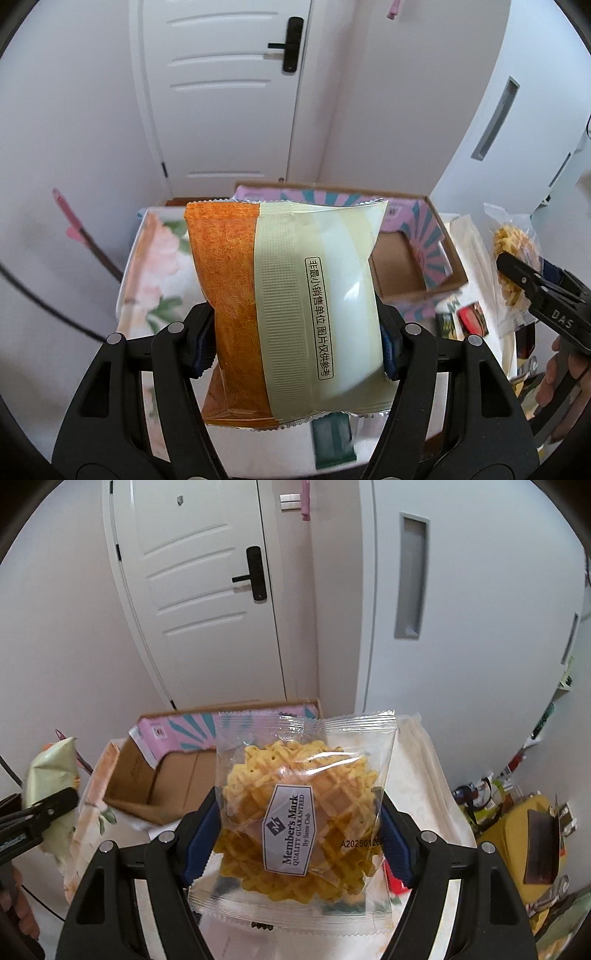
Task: Organize snacks
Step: 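Lift the orange-and-green bag into the box and open the left tool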
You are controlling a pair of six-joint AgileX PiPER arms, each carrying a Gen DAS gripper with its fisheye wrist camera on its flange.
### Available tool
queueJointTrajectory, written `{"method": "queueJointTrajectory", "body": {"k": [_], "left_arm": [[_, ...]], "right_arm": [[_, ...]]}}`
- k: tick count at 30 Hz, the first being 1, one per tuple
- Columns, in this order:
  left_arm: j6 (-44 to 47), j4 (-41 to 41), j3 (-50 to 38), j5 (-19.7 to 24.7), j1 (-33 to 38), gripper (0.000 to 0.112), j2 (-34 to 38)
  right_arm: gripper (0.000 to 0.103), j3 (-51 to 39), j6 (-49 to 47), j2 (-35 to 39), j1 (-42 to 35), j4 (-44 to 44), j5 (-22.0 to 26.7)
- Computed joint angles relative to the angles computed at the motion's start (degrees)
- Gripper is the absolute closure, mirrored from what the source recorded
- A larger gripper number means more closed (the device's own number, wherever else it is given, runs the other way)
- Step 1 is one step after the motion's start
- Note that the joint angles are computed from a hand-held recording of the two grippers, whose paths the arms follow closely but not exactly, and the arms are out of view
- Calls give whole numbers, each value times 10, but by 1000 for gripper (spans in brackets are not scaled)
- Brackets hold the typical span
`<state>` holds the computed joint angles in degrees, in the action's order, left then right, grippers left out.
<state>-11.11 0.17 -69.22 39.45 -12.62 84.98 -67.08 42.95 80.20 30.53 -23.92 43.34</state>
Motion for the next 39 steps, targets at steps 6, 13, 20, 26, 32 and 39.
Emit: {"method": "queueJointTrajectory", "body": {"k": [6,13,20,26,32,39], "left_arm": [[1,-9,-166,49,-6,48,145],[13,-26,-359,144,-8,48,324],[40,-33,-442,197,-10,48,417],[43,1,-493,228,-21,18,459],[46,37,-472,215,-30,10,447],[38,48,-364,164,-30,10,357]], "right_arm": [[30,-97,-145,78,-66,102,-15],[30,-159,-273,149,-115,209,-21],[30,-169,-295,189,-125,252,-14],[30,-161,-286,200,-130,268,-8],[30,-172,-279,218,-134,277,-1],[30,-196,-292,242,-137,291,9]]}}
